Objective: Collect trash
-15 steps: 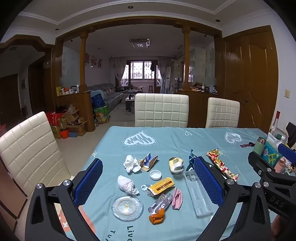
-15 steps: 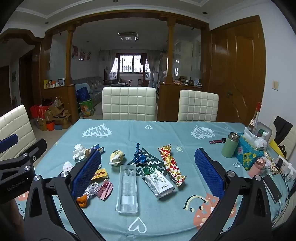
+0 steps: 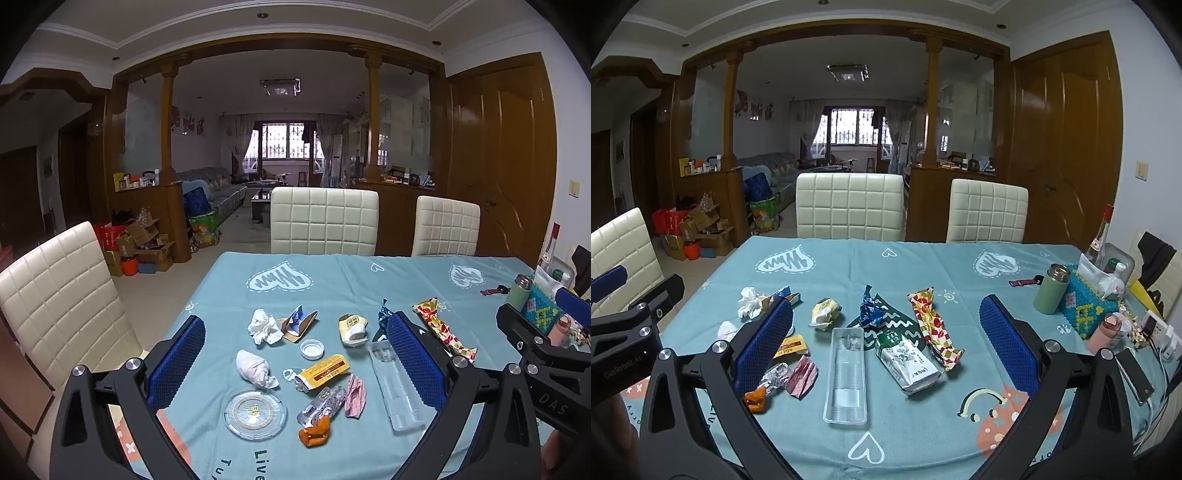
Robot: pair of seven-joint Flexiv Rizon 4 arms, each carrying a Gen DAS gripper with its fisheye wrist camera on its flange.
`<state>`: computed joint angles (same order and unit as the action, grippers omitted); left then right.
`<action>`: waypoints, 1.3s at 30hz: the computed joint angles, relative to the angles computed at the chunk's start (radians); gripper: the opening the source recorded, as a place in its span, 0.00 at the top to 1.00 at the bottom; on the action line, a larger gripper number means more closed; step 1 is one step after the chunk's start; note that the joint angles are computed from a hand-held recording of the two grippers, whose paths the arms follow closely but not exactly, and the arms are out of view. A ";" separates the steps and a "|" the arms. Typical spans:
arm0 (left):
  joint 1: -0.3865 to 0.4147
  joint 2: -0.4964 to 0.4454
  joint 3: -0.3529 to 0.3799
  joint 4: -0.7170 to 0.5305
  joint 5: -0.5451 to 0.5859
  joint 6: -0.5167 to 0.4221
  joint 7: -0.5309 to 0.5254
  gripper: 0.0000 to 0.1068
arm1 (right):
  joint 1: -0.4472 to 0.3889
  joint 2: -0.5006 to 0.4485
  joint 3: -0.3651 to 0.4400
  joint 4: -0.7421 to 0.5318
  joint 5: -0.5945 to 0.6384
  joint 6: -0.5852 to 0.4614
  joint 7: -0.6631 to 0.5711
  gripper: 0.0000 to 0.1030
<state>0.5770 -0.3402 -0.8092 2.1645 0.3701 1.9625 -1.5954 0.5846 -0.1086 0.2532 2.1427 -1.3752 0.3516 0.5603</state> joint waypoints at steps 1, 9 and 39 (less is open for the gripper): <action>0.020 0.000 -0.021 0.002 0.008 -0.004 -0.006 0.09 | 0.000 0.000 0.000 0.000 0.000 0.001 0.000 0.03; 0.014 0.013 -0.033 0.006 -0.013 -0.016 0.004 0.09 | 0.000 0.001 0.001 0.001 0.001 0.000 -0.002 0.03; 0.065 -0.037 -0.069 0.004 -0.004 -0.001 0.039 0.09 | -0.001 -0.002 -0.002 -0.008 0.000 0.003 -0.008 0.03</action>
<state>0.6417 -0.3772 -0.8784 2.1682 0.3664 1.9614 -1.5560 0.5836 -0.1109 0.2510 2.1343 -1.3754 0.3547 0.5522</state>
